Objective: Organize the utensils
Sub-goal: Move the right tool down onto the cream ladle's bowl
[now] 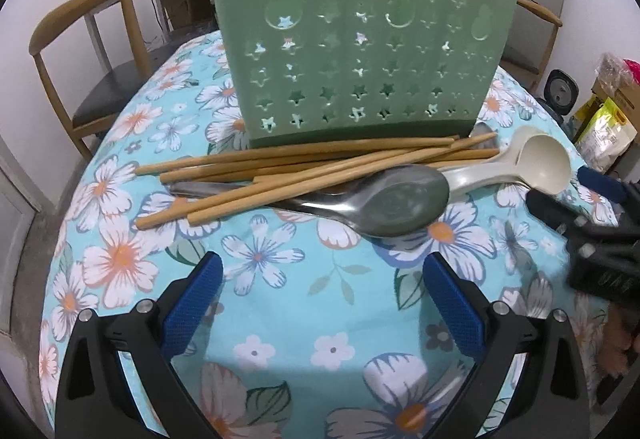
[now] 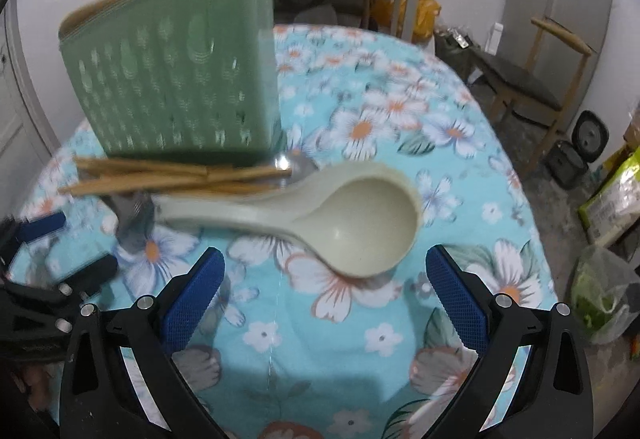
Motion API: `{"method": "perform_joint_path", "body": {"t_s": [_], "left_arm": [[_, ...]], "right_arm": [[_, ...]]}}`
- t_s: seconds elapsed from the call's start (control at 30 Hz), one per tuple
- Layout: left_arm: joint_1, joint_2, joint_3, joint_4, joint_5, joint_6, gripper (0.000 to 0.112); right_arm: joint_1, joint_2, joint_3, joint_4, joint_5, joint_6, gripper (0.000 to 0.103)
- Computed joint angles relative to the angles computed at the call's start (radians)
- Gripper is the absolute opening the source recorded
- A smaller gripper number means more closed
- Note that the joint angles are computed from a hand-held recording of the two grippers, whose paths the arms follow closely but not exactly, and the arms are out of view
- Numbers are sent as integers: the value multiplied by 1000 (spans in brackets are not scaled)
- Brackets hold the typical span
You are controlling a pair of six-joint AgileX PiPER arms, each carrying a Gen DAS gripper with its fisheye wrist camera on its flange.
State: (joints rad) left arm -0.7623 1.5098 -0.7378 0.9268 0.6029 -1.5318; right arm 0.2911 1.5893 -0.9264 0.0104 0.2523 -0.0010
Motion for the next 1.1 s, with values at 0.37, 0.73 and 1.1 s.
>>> {"method": "perform_joint_path", "body": {"t_s": [0.37,0.73,1.1], "left_arm": [[-5,1,-26,53,-87,-1,72],[-74,92,-124,104,-35,-12,42],[-134,172,-247,125,3,-6,42]], "right_arm": [[-23,53,-114,230,102,-169,79],[-188,101,-193,656,278,-476,49],[-263,164,-248,693,370,-416,35]]}}
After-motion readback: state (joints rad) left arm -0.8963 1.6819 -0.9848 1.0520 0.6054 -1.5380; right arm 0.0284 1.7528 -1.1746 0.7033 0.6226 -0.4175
